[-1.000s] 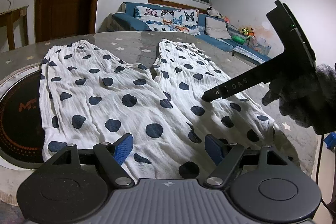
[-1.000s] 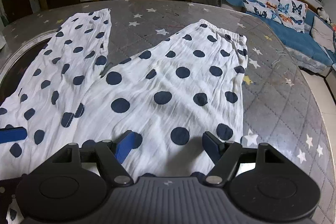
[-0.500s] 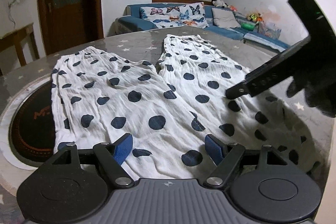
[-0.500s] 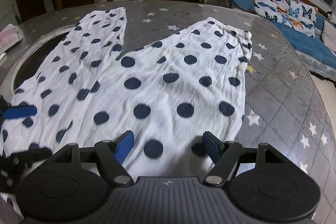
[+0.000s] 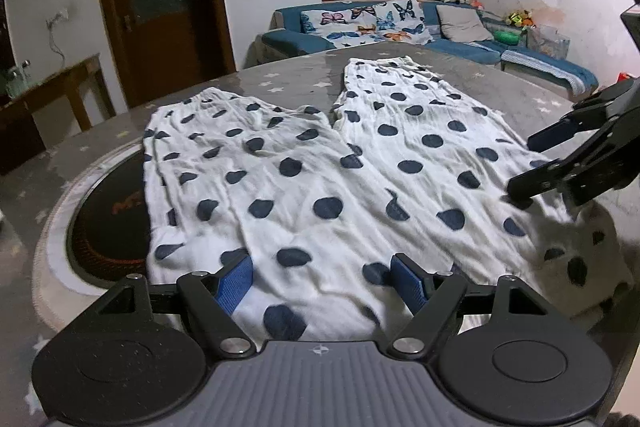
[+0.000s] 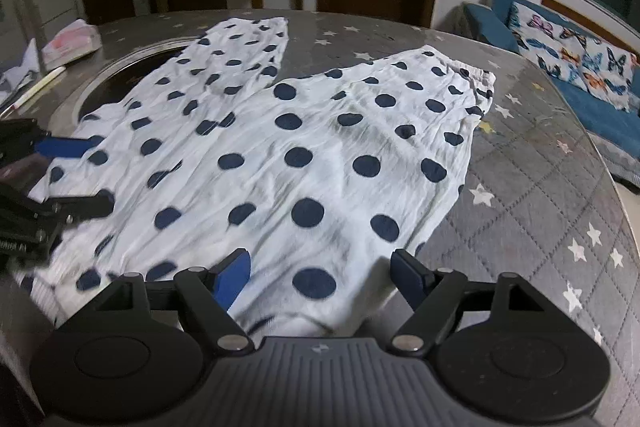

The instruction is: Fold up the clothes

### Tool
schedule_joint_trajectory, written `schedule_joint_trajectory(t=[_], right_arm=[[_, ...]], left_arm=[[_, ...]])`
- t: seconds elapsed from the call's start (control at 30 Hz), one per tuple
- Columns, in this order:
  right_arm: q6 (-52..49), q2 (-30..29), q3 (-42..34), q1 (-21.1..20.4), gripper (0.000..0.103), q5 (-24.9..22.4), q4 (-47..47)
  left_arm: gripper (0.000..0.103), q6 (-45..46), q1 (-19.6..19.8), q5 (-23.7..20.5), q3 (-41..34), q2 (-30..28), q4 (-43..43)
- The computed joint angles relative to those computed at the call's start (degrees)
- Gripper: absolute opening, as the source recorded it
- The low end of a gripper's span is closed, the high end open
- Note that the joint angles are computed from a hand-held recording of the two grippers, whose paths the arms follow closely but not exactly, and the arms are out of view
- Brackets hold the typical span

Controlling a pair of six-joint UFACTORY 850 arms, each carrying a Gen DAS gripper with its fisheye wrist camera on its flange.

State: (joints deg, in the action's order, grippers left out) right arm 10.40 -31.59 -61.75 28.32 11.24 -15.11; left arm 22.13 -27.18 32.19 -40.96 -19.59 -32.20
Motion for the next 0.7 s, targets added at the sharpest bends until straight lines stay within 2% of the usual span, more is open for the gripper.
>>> schedule_joint_trajectory(t=[0.17, 0.3, 0.53, 0.7], right_arm=[[6.25, 1.98, 3.15, -1.59, 0.079, 2.66, -7.41], [11.33, 3.44, 5.02, -3.69, 0.079, 6.09, -11.26], [16.94, 2.67, 3.26, -7.36, 0.078, 8.79, -12.06], [20.04, -0.34, -2.07, -9.42, 0.074, 7.02, -12.80]], left_arm=[[0.078, 8.19, -1.85, -0.05, 0.44, 1.29, -8.39], [0.078, 10.03, -4.09, -1.10, 1.09, 3.19, -7.71], [0.079, 0.17, -7.42, -6.12, -0.73, 4.11, 8.27], [0.078, -6.80, -8.66, -9.28, -5.01, 1.12, 19.52]])
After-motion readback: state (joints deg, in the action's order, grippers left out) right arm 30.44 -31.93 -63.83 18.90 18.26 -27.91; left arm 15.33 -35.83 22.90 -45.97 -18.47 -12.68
